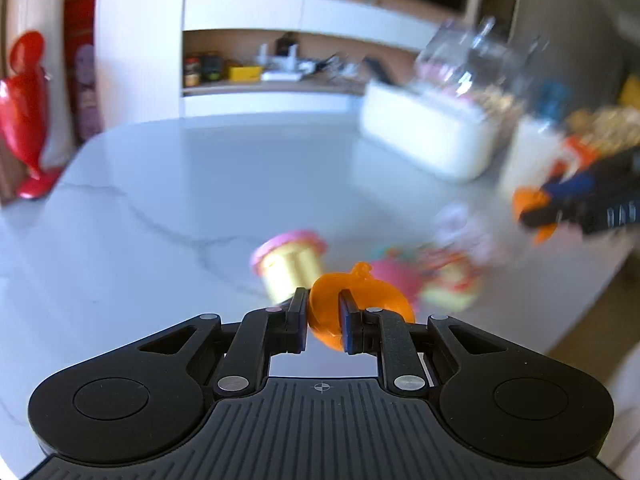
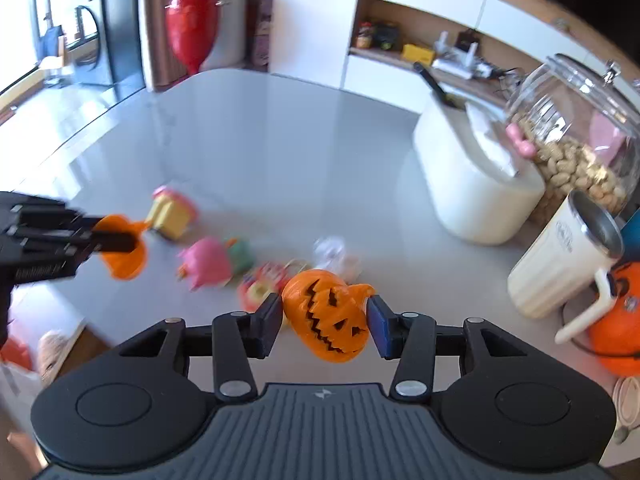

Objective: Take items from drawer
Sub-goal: 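Carry the pumpkin cup onto the countertop with the left gripper while the right places the jack-o-lantern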

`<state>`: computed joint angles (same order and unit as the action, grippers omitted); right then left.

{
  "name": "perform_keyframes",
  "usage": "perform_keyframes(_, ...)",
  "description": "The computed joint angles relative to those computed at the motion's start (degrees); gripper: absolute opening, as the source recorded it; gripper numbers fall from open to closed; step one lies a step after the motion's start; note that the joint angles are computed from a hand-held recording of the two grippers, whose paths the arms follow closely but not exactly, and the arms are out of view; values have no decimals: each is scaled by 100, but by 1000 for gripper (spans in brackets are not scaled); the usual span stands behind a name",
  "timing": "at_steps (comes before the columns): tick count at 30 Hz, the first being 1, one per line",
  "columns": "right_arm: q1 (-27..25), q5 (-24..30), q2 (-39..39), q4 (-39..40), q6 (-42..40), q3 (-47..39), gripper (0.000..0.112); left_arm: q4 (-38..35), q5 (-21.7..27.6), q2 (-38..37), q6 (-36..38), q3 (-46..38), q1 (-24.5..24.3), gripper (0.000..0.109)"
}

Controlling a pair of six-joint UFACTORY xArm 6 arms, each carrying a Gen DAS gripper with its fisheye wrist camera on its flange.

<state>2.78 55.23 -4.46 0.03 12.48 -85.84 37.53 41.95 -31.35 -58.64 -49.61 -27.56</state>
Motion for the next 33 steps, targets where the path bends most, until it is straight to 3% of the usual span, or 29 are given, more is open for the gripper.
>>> perform_keyframes(3,-18,112,464,-267,384,-221,46,-327,290,311,151,-154,20,22)
perform_keyframes(8,-165,207,854,69,711,-256,51,34,650,167,-10,-93,-194,27)
perform_keyframes(10,-181,97,737,25,750,-77,53,70,483,87,-227,-27,-166,27)
perform_keyframes(14,-204,-146,502,-134,785,143,55,-272,-713,-82,-536,277,311,26)
perform_keyframes(16,-206,-292,275,-148,810,360,57,-562,-857,-87,-395,310,361,27)
perform_keyframes(21,-184,-522,-401,-6,671,997,57,132,-159,-78,-336,160,-43,27)
perform_keyframes(28,-11,-692,-1321,225,692,1944,57,665,-50,-1178,-991,774,-212,27)
perform_keyframes(30,24,-764,-1550,504,498,2217,59,393,-205,-1514,-782,1023,-157,27)
perform_keyframes(33,168,-694,-1809,801,259,2563,60,-939,-651,-1853,392,1356,-67,27)
